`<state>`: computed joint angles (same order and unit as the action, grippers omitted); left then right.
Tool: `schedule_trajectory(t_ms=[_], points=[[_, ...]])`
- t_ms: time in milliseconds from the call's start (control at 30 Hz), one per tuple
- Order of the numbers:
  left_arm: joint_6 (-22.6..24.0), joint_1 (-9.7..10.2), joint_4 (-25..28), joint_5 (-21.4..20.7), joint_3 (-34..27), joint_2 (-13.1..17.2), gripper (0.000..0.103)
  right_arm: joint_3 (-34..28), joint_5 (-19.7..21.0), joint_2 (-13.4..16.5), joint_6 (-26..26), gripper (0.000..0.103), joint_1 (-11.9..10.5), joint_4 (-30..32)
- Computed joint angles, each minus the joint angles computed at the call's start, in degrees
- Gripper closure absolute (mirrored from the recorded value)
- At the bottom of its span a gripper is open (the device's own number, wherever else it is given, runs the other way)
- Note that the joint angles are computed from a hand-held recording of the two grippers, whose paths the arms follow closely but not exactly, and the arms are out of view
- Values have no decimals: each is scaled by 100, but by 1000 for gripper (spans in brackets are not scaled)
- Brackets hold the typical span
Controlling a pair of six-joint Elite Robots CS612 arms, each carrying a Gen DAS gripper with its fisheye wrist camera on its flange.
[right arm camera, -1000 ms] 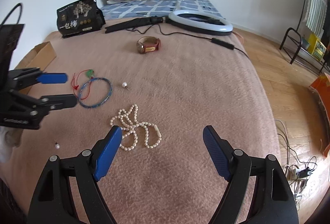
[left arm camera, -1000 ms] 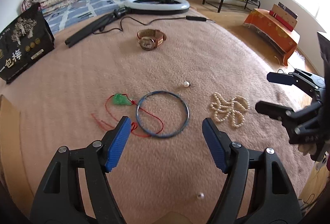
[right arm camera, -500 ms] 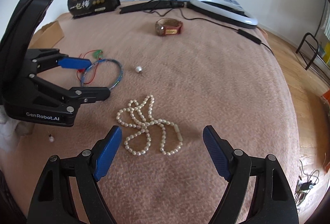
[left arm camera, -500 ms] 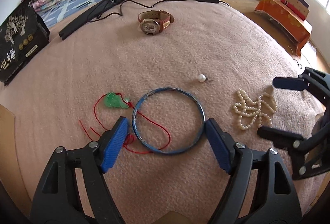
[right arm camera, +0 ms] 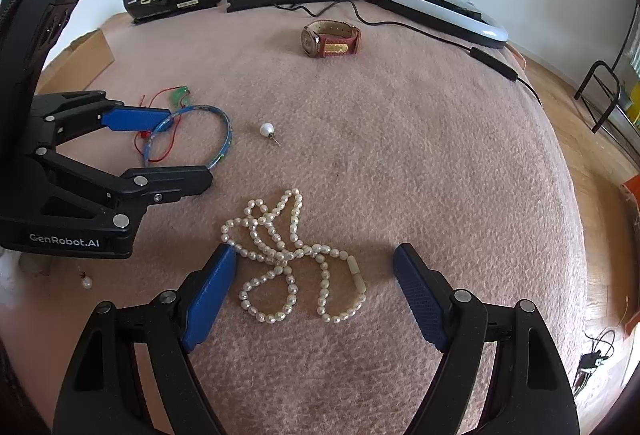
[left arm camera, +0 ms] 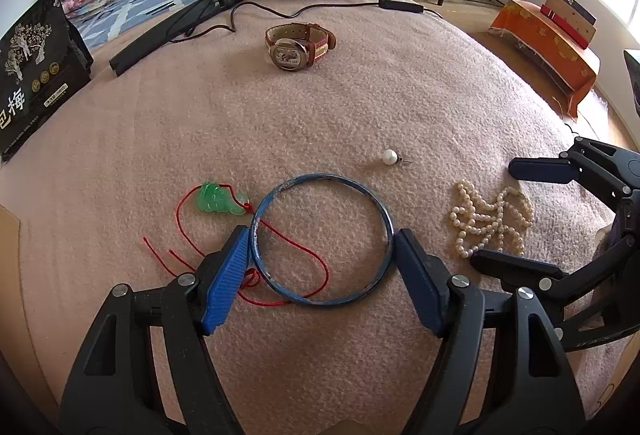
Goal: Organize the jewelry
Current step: 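Close left tool on the blue bangle while right tool grasps the pearl necklace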
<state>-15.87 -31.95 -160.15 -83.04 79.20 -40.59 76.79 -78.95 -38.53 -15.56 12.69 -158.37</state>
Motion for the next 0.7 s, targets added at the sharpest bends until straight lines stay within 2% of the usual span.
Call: schedule_trajectory(t_ms=[67, 167, 233, 267, 333, 467, 700], points=[[-2, -6, -20, 21, 13, -7, 28, 15, 4, -9, 1, 28, 0, -3], [19, -15, -48, 34, 41, -27, 28, 49, 44, -39, -11, 44, -4, 0], [43, -22, -81, 57, 63, -42, 28, 62, 79, -59, -16, 65, -11, 32], [43, -25, -94, 65, 75, -49, 28, 65, 84, -68, -24, 71, -14, 52], [35, -32, -133, 98, 104, -67, 28, 64, 119, -79, -29, 95, -20, 94], [37, -42, -221, 124, 168, -116, 28, 88, 144, -102, 1, 97, -26, 87], [47, -42, -460, 153, 345, -261, 28, 278, 240, -230, 221, 97, -49, -298]])
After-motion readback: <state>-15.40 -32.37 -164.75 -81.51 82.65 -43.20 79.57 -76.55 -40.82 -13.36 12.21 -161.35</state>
